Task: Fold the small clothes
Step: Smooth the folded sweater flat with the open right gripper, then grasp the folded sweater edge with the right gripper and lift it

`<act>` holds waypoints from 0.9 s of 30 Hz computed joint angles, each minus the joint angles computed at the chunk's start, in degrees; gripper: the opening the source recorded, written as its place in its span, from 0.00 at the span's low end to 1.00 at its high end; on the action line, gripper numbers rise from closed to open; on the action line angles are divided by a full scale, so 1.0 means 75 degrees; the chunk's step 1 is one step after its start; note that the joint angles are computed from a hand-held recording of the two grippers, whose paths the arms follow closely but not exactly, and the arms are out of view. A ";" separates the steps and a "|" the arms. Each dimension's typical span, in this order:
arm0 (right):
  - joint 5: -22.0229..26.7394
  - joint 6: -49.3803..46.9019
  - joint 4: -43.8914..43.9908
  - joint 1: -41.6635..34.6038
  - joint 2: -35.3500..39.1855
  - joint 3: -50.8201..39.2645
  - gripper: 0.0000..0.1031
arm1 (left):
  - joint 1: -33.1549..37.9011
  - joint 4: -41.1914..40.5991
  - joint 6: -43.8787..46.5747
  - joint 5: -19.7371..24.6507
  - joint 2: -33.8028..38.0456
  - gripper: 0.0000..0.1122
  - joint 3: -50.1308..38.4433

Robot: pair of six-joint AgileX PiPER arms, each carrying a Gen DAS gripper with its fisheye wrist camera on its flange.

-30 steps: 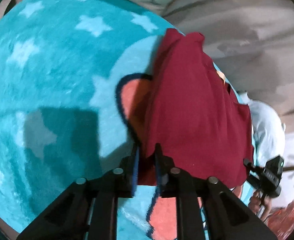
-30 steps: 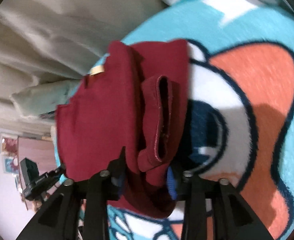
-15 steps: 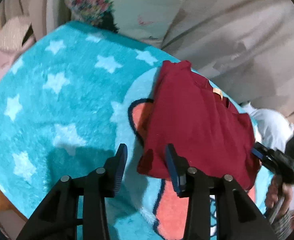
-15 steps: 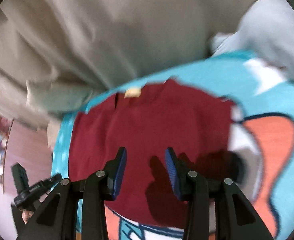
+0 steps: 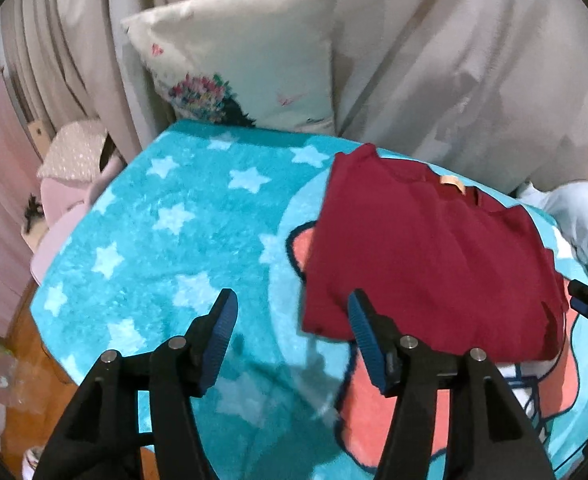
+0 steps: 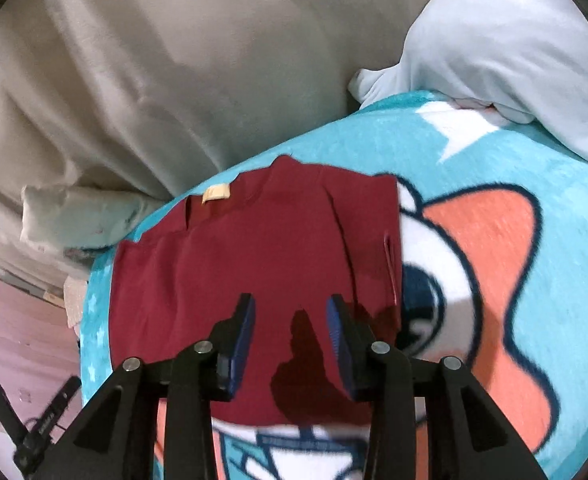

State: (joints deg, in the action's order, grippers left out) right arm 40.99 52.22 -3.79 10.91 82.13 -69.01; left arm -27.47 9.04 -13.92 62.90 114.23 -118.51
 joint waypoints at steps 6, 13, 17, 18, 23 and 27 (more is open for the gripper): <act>0.0739 0.0955 -0.1334 0.1122 -0.0484 0.0125 0.39 | -0.0606 0.0596 -0.0489 -0.0376 -0.1043 0.55 0.1117; 0.1622 0.1799 -0.2682 0.2415 -0.0982 0.0072 0.45 | -0.1365 0.1352 -0.1215 -0.0592 -0.1914 0.57 0.1888; 0.2010 0.2027 -0.3173 0.2967 -0.1192 0.0114 0.45 | -0.1763 0.1842 -0.1647 -0.0692 -0.2293 0.59 0.2260; 0.2116 0.2081 -0.3283 0.3083 -0.1249 0.0144 0.46 | -0.1861 0.1941 -0.1758 -0.0712 -0.2384 0.59 0.2363; 0.2403 0.2257 -0.3531 0.3370 -0.1550 0.0372 0.46 | -0.2223 0.2254 -0.2101 -0.0646 -0.2617 0.59 0.2642; 0.2500 0.2256 -0.3516 0.3415 -0.1674 0.0538 0.46 | -0.2372 0.2356 -0.2259 -0.0549 -0.2696 0.59 0.2778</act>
